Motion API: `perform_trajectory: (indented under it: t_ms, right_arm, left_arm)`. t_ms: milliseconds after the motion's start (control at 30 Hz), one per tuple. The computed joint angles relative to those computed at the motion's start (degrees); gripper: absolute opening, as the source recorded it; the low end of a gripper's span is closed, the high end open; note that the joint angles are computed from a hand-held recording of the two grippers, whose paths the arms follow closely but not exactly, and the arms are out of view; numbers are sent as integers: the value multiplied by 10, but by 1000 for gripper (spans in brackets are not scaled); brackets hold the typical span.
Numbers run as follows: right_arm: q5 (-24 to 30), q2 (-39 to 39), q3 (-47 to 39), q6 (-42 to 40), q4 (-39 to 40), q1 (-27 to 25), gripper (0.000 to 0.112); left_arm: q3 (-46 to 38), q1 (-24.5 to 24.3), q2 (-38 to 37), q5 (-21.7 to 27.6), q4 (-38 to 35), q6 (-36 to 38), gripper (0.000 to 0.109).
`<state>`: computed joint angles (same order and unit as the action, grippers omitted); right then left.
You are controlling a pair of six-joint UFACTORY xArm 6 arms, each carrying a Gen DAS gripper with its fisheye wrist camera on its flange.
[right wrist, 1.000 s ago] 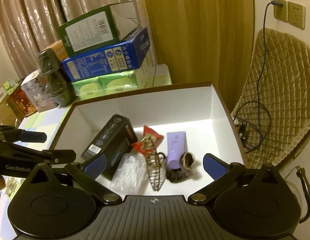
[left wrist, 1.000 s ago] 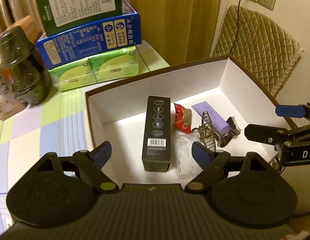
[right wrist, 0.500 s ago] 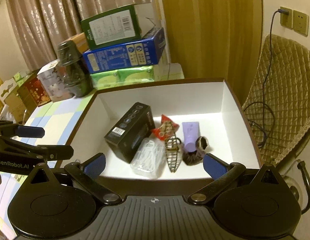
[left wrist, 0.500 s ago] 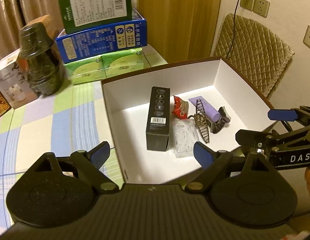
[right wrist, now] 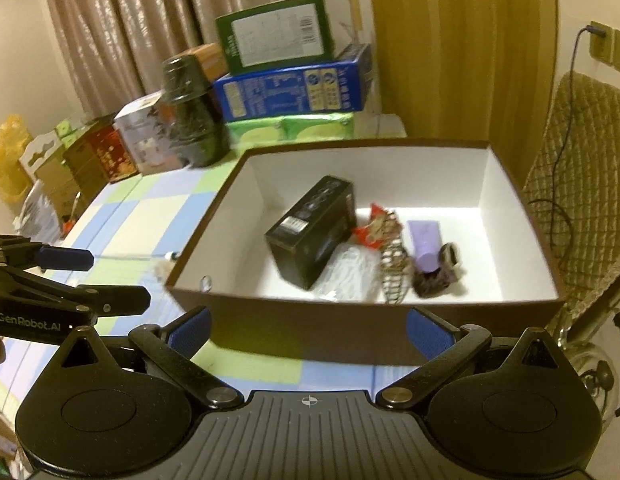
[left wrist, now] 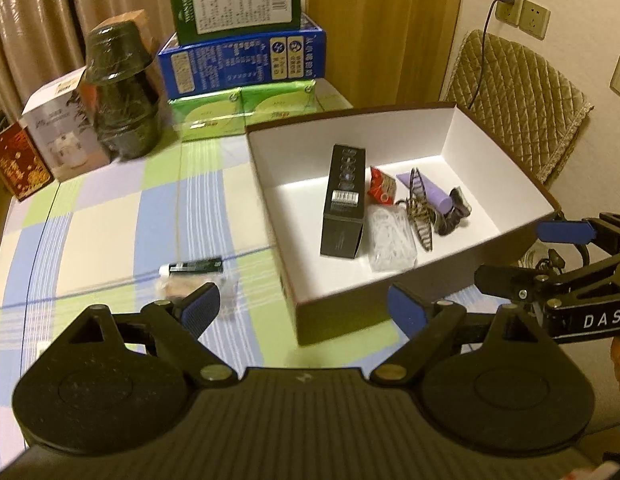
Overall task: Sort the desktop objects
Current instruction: 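Withdraw both tools from the box toward the claw clip and cotton swabs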
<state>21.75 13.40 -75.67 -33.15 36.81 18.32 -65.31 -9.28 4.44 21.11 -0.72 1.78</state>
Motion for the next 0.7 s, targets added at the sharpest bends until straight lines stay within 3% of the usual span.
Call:
perform_trajectory:
  t_ms: [367,700]
  right_arm:
    - [2,-21,37,52,-34,41,101]
    - [12,-3,20,105,-69,86,101]
  left_arm:
    - [64,38,-56,20,-31,45,89]
    - [94,92,-91,46,-61,95,89]
